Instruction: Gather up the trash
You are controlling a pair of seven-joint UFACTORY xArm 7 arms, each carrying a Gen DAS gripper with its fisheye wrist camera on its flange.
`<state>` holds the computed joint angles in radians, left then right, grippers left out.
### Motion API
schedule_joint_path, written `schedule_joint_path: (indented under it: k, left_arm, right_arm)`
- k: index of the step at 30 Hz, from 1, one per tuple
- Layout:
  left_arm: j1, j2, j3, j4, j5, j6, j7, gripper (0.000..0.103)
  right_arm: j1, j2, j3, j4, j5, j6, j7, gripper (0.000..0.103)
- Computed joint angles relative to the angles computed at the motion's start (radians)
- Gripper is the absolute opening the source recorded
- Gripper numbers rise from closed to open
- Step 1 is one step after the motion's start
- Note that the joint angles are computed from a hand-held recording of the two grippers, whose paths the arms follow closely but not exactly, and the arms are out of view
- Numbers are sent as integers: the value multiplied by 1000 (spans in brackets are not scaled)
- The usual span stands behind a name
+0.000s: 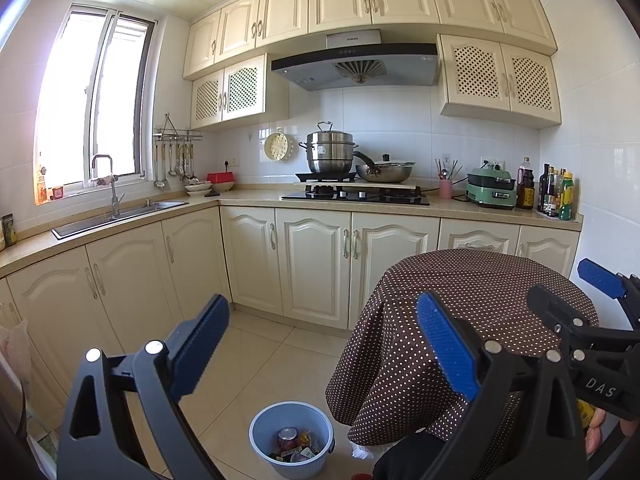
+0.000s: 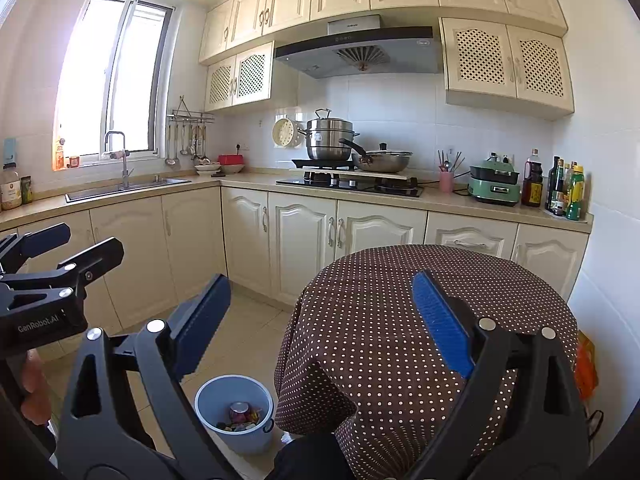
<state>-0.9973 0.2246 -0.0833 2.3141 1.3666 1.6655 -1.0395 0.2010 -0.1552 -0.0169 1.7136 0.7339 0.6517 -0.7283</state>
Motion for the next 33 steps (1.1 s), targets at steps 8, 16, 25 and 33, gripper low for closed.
schedule_joint_path:
  k: [8,16,25,33]
  left_arm:
    - [1,8,1,17,-1,2,10,93]
    - [-2,1,6,6,-7,3,9,93]
    - [18,-20,-18,-25,-6,7,-4,93]
    - [33,-31,-33,-37,-9,7,-8,93]
  right_arm:
    - [3,-7,1,-15,0,-5,-1,91]
    - [6,-7,0,-15,-2,0,0,91]
    - [8,-7,5,-14,-6,0,2,91]
    - [9,1,6,0,-10,10,6,91]
